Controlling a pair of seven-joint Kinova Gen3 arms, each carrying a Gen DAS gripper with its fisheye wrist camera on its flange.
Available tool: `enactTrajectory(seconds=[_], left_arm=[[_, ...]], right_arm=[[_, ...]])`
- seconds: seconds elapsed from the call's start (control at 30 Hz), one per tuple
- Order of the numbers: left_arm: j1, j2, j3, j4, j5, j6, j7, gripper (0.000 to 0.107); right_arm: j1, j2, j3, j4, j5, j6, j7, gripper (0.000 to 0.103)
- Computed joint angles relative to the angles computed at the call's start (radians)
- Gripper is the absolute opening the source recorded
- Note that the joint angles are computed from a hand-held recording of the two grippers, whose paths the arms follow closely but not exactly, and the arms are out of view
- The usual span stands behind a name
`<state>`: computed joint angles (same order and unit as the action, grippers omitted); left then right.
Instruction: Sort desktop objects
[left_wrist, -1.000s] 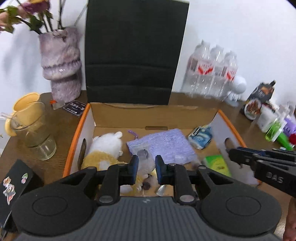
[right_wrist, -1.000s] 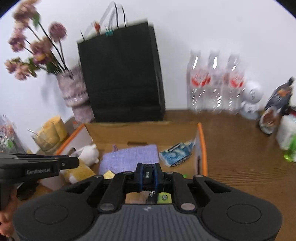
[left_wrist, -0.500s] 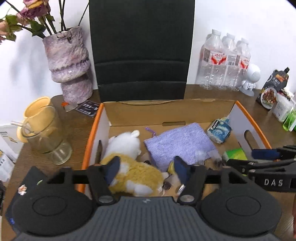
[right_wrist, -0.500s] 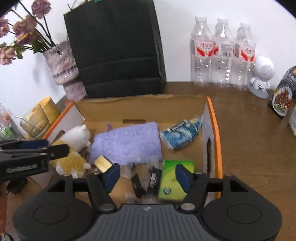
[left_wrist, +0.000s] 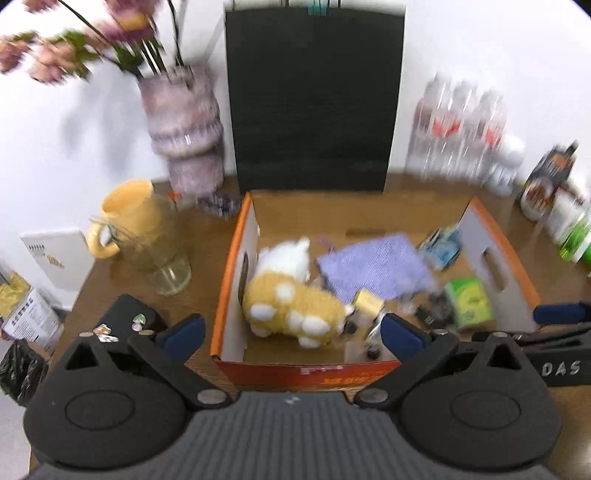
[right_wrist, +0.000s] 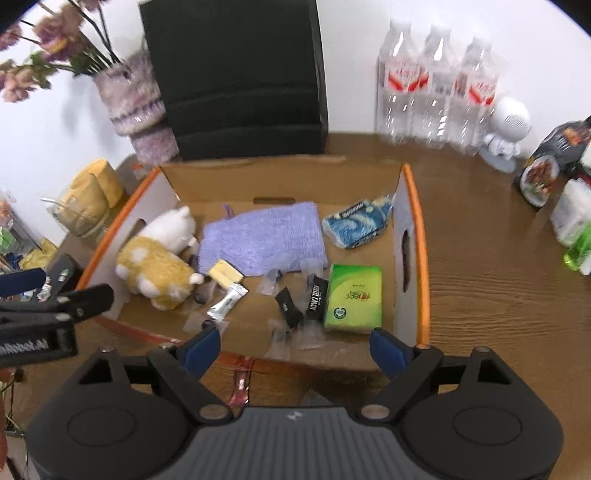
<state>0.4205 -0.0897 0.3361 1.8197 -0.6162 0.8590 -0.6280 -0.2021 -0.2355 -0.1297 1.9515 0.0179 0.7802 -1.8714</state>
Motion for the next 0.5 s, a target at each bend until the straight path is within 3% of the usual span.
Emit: enactTrajectory(seconds=[0.1, 0.23, 0.4, 0.5], left_arm=[[-0.003, -0.116, 0.055, 0.079, -0.038, -0.032, 0.098, 0.103], [-0.041, -0.254, 0.176, 0.217, -0.040, -0.081, 0.202, 0.103], [-0.161, -0.376, 0.402, 0.388, -0.039, -0.145, 0.363, 0.103], [-0.211, -0.417, 0.476, 0.468, -0.015, -0.227, 0.388, 0.103]], right_arm=[[0.008, -0.138, -0.048, 0.090, 0.032, -0.056, -0.066, 0.094], [-0.071, -0.323, -0.081, 0.232, 0.113, -0.082, -0.213, 0.103], [0.040, -0.533, -0.200, 0.441, -0.039, -0.161, -0.172, 0.103], [0.091, -0.589, -0.281, 0.514, -0.058, -0.182, -0.185, 0.103]])
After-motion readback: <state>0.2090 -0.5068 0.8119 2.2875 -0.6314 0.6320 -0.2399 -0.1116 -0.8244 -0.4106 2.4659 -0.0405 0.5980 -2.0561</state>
